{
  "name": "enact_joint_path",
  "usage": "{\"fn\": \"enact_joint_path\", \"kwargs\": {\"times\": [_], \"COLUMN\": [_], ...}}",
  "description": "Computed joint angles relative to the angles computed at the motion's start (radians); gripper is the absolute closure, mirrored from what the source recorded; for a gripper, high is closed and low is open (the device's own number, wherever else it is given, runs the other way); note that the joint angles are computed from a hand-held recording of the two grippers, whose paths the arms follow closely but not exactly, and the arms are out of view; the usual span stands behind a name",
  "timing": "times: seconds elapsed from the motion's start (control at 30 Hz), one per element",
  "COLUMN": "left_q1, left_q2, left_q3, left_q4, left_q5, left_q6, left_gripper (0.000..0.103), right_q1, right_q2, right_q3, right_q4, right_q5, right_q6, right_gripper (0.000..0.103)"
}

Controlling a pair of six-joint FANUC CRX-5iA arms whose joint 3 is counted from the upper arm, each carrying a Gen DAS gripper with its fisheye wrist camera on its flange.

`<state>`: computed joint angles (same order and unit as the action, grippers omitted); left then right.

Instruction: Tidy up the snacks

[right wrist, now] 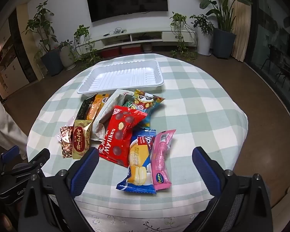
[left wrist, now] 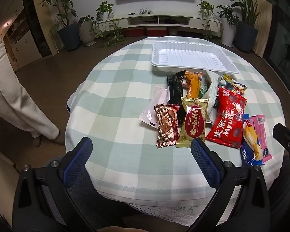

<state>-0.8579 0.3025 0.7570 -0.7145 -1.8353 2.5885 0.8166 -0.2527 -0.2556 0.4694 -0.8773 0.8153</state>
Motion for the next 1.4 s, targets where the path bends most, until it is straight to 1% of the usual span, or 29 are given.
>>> {"fn": "enact_joint_path", "kwargs": {"times": [0.8, 1.0, 1.03, 1.4], "left_q1": [-0.002, 0.009, -0.006, -0.011], "left_q2": [0.000, -0.002, 0.004, 0.002], "left_q3": [-0.003, -0.012, 0.014, 0.014], "left_q4": [-0.010, -0.001, -0.012, -0.014], "left_q5": [0.005, 0.016, -0.007, -0.007], "left_q6": [-0.002, -0.006, -0.008, -0.005], "left_gripper": [0.000, 0.000, 0.000, 0.000], "right_q1": [0.001, 0.001, 0.001, 0.001], "right_q2": [-0.004, -0.005, -0.005, -0.007], "right_q3": [-0.009, -0.009, -0.010, -0.013], "right_q4": [0.008, 0.009, 0.009, 0.011], "right_q5": [0.011, 0.010, 0.011, 0.011], "right_q6": [-0.009, -0.009, -0.010, -0.011], "right_gripper": [0.004, 0.004, 0.004, 0.004]}}
